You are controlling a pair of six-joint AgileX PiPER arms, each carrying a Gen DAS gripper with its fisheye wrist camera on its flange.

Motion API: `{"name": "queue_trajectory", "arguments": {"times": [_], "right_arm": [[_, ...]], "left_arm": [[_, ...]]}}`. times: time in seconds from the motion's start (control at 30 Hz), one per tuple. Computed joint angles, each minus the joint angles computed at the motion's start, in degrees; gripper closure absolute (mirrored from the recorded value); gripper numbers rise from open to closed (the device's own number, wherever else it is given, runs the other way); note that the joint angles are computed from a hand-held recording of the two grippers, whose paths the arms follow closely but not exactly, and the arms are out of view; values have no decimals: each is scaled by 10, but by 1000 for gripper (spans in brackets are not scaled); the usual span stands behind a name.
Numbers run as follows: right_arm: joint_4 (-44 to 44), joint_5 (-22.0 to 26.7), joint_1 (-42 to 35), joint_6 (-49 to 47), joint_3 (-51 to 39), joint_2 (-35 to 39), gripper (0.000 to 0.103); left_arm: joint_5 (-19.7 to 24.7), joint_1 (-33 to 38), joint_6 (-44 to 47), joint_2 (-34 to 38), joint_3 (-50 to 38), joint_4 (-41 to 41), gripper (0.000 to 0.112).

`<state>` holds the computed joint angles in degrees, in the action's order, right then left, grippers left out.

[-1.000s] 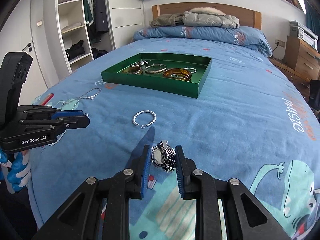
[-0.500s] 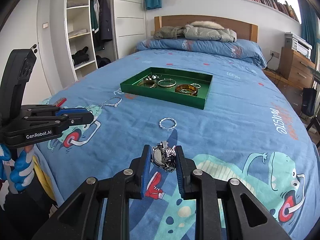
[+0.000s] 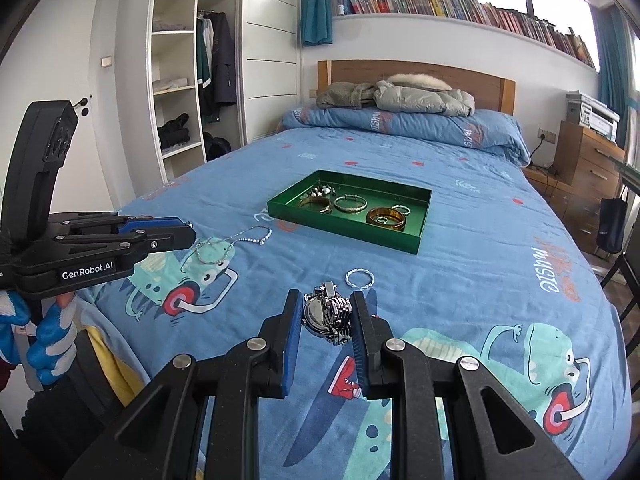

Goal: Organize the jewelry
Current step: 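Lift and carry the ring and watch toward the green tray, then lower the ring and watch into the tray and open both tools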

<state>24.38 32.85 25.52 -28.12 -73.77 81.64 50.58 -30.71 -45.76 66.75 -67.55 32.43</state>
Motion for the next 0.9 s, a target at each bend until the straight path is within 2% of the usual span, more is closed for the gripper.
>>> {"name": "queue_trajectory", "arguments": {"times": [0.23, 0.43, 0.53, 0.6, 0.77, 0.9], "right_arm": [[-20, 9, 6, 23, -41, 4, 80], [-37, 22, 1, 38, -116, 54, 80], [-51, 32, 1, 50, -170, 93, 80], [-62, 44, 1, 61, -216, 126, 84], [-80, 71, 0, 80, -336, 218, 85], [-96, 125, -2, 105, -508, 342, 86]], "left_arm": [[-2, 18, 39, 7, -32, -12, 94], [-30, 95, 134, 34, -72, -79, 94], [-48, 148, 201, 63, -100, -136, 94], [-59, 178, 239, 86, -118, -166, 94], [-82, 244, 326, 167, -178, -244, 94], [-98, 275, 370, 256, -243, -287, 94]]}}
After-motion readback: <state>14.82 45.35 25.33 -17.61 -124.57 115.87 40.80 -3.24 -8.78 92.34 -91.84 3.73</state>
